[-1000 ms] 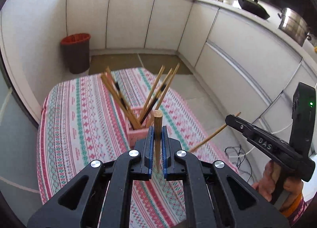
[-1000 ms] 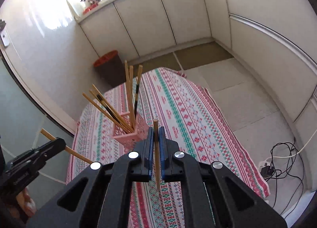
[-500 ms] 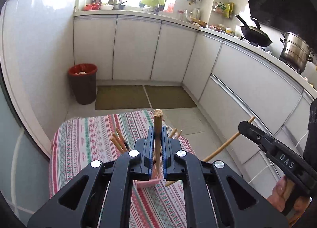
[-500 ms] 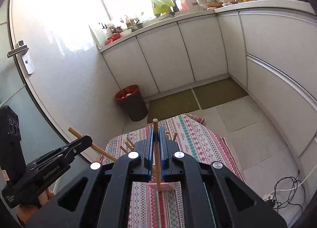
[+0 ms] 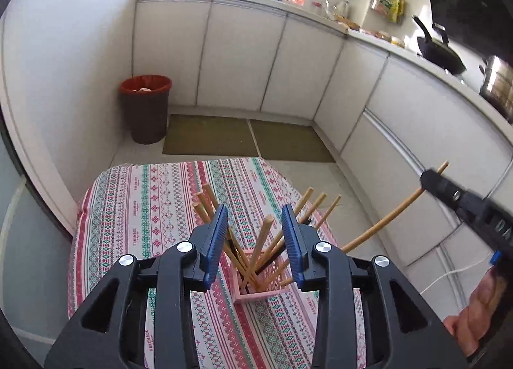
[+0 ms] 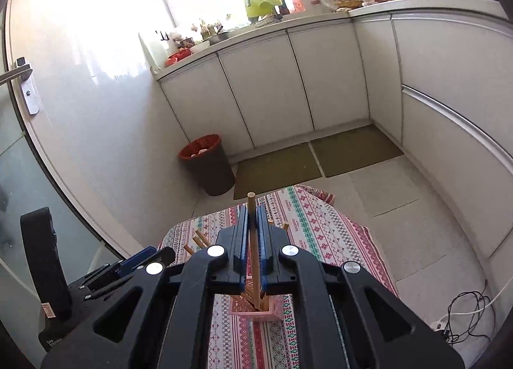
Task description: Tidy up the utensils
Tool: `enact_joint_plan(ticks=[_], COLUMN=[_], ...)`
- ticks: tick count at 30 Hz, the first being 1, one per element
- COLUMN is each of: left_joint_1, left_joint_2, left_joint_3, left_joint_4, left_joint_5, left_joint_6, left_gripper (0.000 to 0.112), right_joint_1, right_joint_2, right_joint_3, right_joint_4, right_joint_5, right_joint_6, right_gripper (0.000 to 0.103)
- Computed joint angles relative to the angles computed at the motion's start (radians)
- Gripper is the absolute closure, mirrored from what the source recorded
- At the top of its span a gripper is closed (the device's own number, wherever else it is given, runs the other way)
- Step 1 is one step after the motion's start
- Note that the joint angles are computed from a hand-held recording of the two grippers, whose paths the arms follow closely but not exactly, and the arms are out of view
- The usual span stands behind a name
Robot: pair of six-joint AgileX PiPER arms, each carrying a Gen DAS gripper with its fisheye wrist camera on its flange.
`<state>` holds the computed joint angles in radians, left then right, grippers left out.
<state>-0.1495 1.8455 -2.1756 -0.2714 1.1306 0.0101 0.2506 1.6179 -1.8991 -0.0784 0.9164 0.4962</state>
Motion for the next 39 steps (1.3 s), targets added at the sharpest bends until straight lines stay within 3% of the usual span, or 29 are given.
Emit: enact_joint_plan(ticks=[10, 13, 15, 19, 21, 25, 32, 39], left_joint_1=[0.057, 0.047, 0.034, -0.022, -0.075, -0.174, -0.288, -0.39], left_joint_2=[-0.026, -0.036, -0.06, -0.162, -0.222, -0.309, -0.41, -0.488], left_joint_3=[-0.024, -0.002, 0.029, 0.178, 0.27, 0.412, 0.562, 0.667], left_joint_4=[-0.014, 0.008, 0.039, 0.161, 0.272, 0.452, 0.616, 0.794], left_joint_5=[-0.007, -0.013, -0.037, -0.162, -0.23, -0.29, -0.312, -0.276], left_joint_6=[-0.031, -0.035, -0.043, -0.098, -0.154, -0.271, -0.411, -0.581], left_gripper=[0.067, 0.065, 0.061, 0.036, 0.03, 0.028, 0.018, 0.016], right_joint_1=[0.046, 0.041, 0.052, 0.067, 0.089, 0.118, 0.188, 0.317], right_joint_2=[0.04, 0.041, 0.022, -0.025, -0.055, -0.124, -0.255, -0.389], right_joint_3=[-0.016, 0.016, 0.045, 0.098, 0.134, 0.224, 0.389, 0.563], right_joint_4=[-0.052, -0.047, -0.098, -0.173, -0.243, -0.321, -0.45, -0.667], right_joint_5=[-0.006, -0.016, -0.024, -0.014, -0.008, 0.007, 0.04, 0.108], right_joint_6=[0.014, 0.034, 0.068, 0.107, 0.148, 0.191, 0.296, 0.524], right_gripper=[0.097, 0.082, 0.08, 0.075, 0.068, 0.066, 0.05, 0.019])
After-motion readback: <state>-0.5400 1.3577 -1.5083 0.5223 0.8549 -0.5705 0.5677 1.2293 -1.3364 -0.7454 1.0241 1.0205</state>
